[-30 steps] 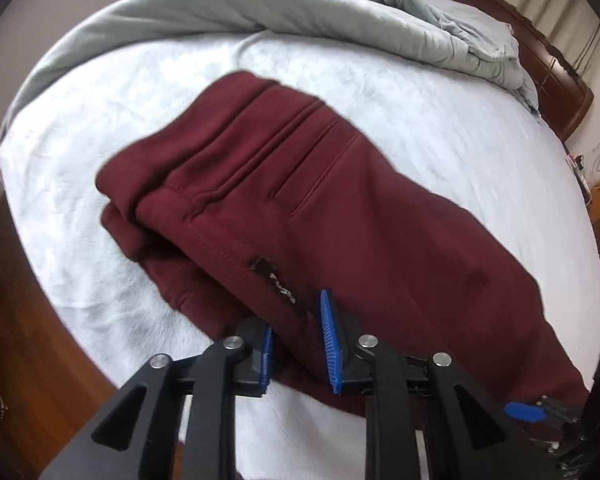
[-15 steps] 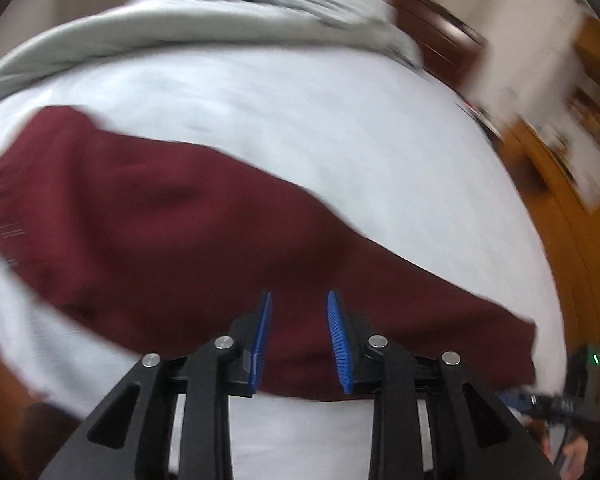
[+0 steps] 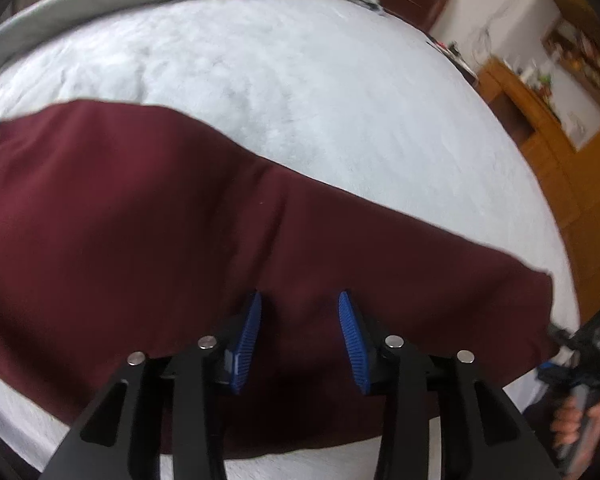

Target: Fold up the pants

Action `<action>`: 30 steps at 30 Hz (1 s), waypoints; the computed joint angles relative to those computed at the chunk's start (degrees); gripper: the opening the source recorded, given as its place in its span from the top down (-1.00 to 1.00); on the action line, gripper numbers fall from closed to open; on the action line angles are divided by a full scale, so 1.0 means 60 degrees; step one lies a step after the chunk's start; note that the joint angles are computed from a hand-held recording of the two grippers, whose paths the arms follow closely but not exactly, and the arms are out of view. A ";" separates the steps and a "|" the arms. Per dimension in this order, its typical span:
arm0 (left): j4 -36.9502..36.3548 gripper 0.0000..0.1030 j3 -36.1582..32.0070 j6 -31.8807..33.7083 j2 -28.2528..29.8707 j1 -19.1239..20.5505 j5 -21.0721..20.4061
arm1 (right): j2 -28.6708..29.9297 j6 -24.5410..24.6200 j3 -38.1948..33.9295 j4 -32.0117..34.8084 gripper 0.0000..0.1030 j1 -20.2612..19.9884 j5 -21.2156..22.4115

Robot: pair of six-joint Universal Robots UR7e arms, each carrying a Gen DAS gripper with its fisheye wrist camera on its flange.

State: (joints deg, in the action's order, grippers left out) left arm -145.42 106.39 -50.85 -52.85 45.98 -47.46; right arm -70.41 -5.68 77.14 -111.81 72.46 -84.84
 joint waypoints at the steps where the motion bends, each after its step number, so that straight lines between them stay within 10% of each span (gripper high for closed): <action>1: 0.0069 0.12 -0.0040 -0.0108 -0.0036 0.0013 -0.0046 | -0.0012 -0.0027 0.0072 -0.0152 -0.22 0.0014 -0.0034; 5: 0.0518 -0.07 -0.0350 0.0174 0.0220 -0.0211 0.0138 | 0.0025 -0.0396 0.0443 -0.1080 -0.04 0.0376 -0.0781; 7: 0.0875 -0.21 -0.0543 0.0328 0.0421 -0.0298 0.0327 | 0.0120 -0.0316 0.0314 -0.1209 0.44 0.0362 -0.0898; 13: 0.1090 -0.28 -0.0754 0.0222 0.0592 -0.0440 0.0490 | 0.0117 -0.1063 0.0161 -0.1598 0.68 0.0559 -0.0625; 20: -0.0660 -0.45 -0.0474 0.1165 0.0600 -0.0798 0.1081 | -0.0354 -0.2330 0.0006 -0.2280 0.70 0.0952 -0.0111; 25: 0.0739 -0.47 -0.1065 0.1027 0.1274 -0.0375 0.0647 | 0.0731 -0.1391 -0.0611 -0.1503 0.67 0.0616 -0.2009; 30: 0.0987 -0.63 -0.1267 0.1471 0.1636 -0.0527 0.1297 | 0.0702 -0.0956 -0.0757 -0.0930 0.37 0.0255 -0.1274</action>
